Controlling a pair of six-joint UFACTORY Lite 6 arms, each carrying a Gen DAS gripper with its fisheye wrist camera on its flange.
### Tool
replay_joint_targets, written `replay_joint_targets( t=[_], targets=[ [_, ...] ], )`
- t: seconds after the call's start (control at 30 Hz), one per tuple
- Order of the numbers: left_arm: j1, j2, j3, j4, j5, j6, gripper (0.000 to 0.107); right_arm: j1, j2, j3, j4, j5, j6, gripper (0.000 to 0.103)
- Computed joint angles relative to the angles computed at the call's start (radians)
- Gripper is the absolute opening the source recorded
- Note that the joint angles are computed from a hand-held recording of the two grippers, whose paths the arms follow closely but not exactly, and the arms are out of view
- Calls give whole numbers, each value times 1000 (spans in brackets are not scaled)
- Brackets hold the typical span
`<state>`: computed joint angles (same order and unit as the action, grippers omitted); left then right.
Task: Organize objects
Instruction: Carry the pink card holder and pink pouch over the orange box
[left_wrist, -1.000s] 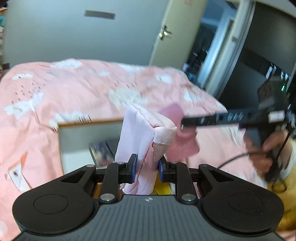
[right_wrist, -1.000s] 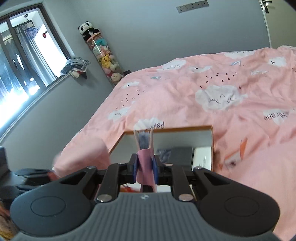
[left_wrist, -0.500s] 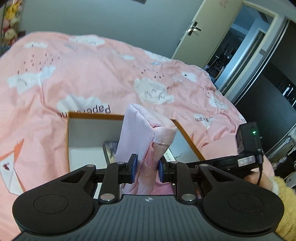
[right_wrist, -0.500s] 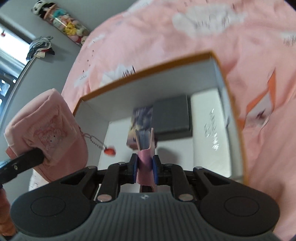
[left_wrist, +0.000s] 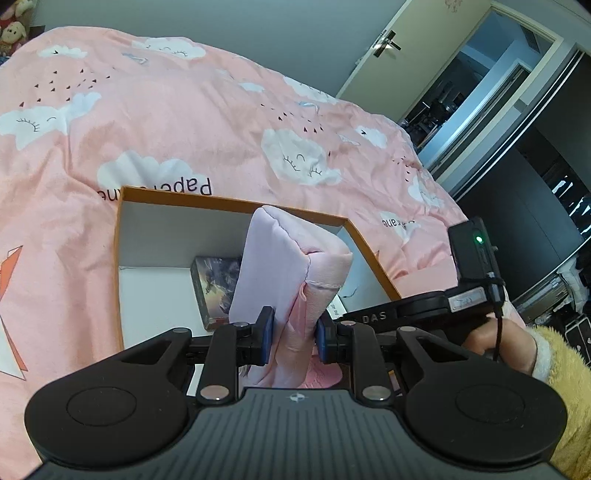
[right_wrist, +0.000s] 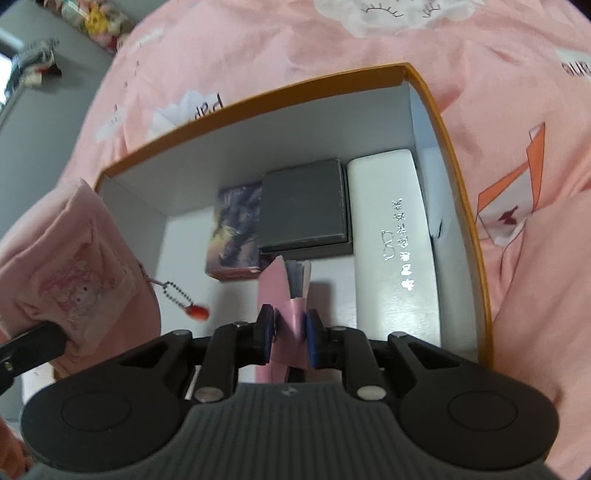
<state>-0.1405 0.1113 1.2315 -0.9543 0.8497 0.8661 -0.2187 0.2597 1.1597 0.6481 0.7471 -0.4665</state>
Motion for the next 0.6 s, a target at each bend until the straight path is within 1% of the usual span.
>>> replay_joint_targets(
  t=[0.13,0.2,0.3,0.43,0.6],
  targets=[
    [-5,10,6,-4,7,1,26,47,64,76,-164,7,115,25],
    [-12,21,14,-6,9,-7,26,54,80,95,-191,10,122,26],
    [-26,43,29,-2,17,-29,26,84,69,90,-285,-26,166,29],
    [-46,68,50,13,26,-59,26,56,30,72,-248,-12,106,29],
    [-61,107,99,-10,107,-81,26,-8,-84,14,-149,-73,9,30]
  ],
)
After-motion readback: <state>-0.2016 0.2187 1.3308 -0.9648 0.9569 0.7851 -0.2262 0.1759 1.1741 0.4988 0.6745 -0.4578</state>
